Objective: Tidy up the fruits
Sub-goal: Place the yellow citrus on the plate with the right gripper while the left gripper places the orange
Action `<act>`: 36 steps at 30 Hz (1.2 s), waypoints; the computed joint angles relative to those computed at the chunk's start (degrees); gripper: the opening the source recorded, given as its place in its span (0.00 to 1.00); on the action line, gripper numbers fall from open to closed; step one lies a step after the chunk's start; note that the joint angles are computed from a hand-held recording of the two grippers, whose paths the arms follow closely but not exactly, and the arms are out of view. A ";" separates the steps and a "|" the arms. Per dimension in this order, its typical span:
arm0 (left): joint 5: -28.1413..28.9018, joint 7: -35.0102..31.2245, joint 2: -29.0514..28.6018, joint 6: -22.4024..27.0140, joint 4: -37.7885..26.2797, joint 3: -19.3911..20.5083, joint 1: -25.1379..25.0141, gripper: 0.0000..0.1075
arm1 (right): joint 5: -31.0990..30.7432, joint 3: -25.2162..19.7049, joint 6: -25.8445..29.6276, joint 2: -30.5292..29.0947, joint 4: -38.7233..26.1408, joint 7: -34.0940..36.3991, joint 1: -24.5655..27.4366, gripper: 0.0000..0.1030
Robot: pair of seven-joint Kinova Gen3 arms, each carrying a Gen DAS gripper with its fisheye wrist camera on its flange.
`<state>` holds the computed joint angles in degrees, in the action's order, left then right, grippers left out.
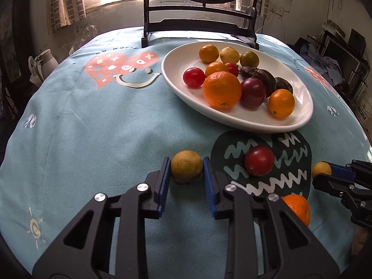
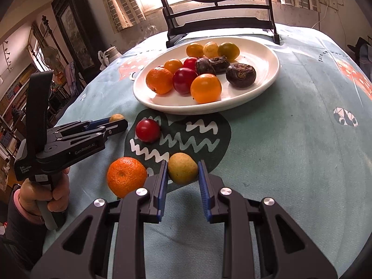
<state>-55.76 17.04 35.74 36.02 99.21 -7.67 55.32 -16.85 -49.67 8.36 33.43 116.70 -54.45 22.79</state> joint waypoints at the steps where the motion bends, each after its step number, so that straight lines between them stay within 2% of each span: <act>1: -0.22 0.36 -0.16 -0.03 0.19 -0.17 0.24 0.26 | 0.04 -0.02 -0.19 -0.06 0.07 -0.01 -0.06 0.25; 6: -2.89 3.95 -1.26 -0.47 1.53 -0.91 1.93 0.26 | 1.02 -1.81 -0.12 0.62 0.13 0.33 1.30 0.25; 10: -9.50 11.24 -3.54 -4.07 4.58 -2.13 3.62 0.26 | -0.84 -11.27 5.08 7.30 -1.96 5.85 9.97 0.26; 12: -11.97 13.10 -4.35 -4.54 4.76 -1.55 3.12 0.26 | -2.57 -14.42 4.77 9.04 -2.19 8.55 12.51 0.26; 14: -12.56 11.62 -4.84 -4.59 3.60 0.11 0.86 0.26 | -3.96 -15.27 2.29 8.55 -2.49 9.69 12.70 0.26; 17: -11.40 6.38 -4.33 -3.31 -0.18 2.03 -2.70 0.26 | -4.10 -14.99 -2.62 8.27 -4.06 7.86 11.59 0.26; 21: -6.81 -2.25 -2.03 -4.37 -6.37 2.37 -7.28 0.26 | -2.38 -9.74 -7.22 7.68 -7.76 3.62 6.24 0.26; 24: -2.46 -9.24 0.70 -3.39 -11.80 3.12 -10.45 0.26 | -1.11 -4.84 -6.34 8.92 -12.25 0.59 1.70 0.25; 28: 2.75 -16.36 3.57 -2.38 -17.16 3.06 -12.67 0.26 | 1.56 -2.22 -3.76 11.72 -17.00 -2.42 -1.00 0.26; 29: 3.79 -17.54 4.07 -2.09 -18.05 2.70 -12.68 0.26 | 2.41 -2.00 -2.49 12.33 -18.11 -2.93 -1.24 0.30; 30: 4.35 -17.79 4.51 -1.37 -18.71 2.11 -12.24 0.34 | 2.92 -1.36 -1.83 12.38 -18.75 -3.65 -1.80 0.39; 31: 4.68 -17.11 4.92 -0.15 -19.27 0.90 -11.10 0.65 | 2.94 -0.16 -2.11 11.57 -18.55 -4.49 -2.63 0.55; 32: 5.00 -15.50 5.19 1.52 -19.57 -1.37 -8.90 0.79 | 3.17 0.12 -3.31 10.74 -17.54 -5.03 -2.73 0.58; 33: 4.68 -13.17 5.07 2.34 -19.15 -4.02 -6.47 0.88 | 4.01 -0.54 -3.92 10.35 -16.80 -5.25 -2.17 0.58; 34: 3.91 -11.00 4.41 2.22 -18.01 -5.62 -4.84 0.88 | 5.01 -1.43 -3.60 9.99 -16.41 -5.39 -1.45 0.58; 36: 3.81 -9.47 2.32 0.73 -15.40 -5.62 -4.41 0.89 | 6.38 -4.19 -3.78 9.35 -14.91 -5.30 0.76 0.58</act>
